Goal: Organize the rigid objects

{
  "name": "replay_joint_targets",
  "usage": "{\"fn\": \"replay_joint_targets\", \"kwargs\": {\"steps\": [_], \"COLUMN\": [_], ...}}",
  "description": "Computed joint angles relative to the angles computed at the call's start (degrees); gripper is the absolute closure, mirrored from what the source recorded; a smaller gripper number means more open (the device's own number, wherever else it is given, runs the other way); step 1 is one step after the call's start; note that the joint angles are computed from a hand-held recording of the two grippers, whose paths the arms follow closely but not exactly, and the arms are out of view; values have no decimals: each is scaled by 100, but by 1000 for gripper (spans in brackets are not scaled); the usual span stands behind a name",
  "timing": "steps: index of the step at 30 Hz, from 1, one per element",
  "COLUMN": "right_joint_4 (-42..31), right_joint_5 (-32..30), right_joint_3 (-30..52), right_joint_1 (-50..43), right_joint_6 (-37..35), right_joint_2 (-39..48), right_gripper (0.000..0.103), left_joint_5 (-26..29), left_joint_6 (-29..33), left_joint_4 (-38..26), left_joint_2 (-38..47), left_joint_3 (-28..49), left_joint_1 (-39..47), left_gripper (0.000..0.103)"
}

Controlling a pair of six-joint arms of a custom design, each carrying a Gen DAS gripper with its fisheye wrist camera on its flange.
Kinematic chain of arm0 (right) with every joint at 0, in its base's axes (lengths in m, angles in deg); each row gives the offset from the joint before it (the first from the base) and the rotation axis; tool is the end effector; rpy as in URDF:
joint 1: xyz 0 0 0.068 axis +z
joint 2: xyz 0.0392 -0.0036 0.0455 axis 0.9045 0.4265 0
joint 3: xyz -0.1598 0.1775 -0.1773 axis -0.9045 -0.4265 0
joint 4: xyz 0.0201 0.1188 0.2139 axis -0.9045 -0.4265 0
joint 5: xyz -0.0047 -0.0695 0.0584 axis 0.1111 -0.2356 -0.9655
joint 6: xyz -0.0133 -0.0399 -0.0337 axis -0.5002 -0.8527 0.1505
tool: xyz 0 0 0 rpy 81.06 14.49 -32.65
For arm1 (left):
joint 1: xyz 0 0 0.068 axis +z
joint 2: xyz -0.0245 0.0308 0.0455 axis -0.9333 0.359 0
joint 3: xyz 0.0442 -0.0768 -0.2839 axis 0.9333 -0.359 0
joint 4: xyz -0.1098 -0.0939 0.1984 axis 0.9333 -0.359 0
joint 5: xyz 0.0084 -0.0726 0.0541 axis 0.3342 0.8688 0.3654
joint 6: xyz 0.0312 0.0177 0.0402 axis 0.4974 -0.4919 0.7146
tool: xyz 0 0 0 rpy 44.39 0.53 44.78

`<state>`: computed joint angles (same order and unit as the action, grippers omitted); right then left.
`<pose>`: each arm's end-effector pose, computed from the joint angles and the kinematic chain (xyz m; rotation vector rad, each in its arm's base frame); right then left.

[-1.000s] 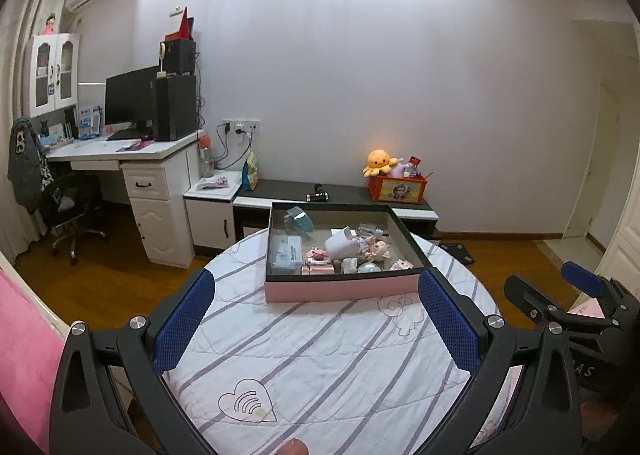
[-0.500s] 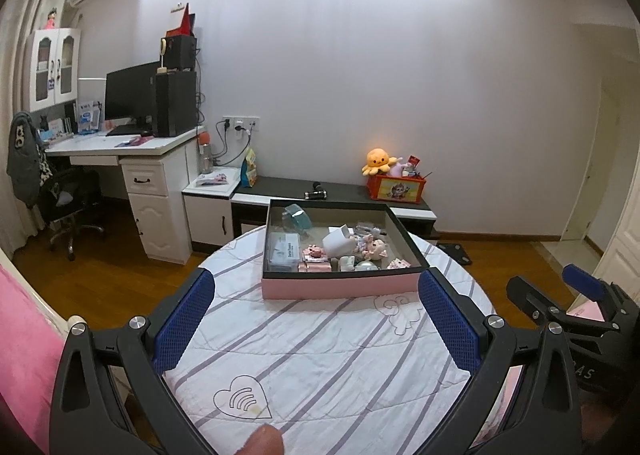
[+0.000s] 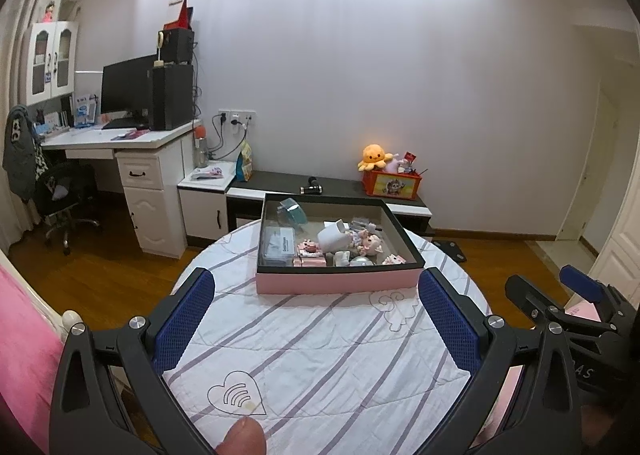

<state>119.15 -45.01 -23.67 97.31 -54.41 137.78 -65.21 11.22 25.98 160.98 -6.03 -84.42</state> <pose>0.2805 0.1721 0.1774 -0.3227 2.0239 0.2757 0.2362 -0.0496 0.1829 -0.3617 2.0016 0.0634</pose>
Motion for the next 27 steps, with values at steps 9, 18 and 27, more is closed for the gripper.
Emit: {"fn": "replay_joint_targets", "kwargs": {"steps": [9, 18, 27], "right_joint_4": [31, -12, -17], "right_joint_5": [18, 26, 12], "right_joint_3": [-36, 18, 33], "right_joint_1": [8, 25, 14], "right_joint_6": [13, 30, 35], "right_joint_2": [4, 55, 72], "right_gripper": [0, 0, 0], "left_joint_5": [-133, -164, -8], "left_joint_6": [98, 171, 188], "left_joint_4": [49, 82, 71], "left_joint_2": [56, 55, -5], "left_joint_3": [19, 25, 30], "left_joint_1": [-68, -93, -3], "left_gripper": [0, 0, 0]}}
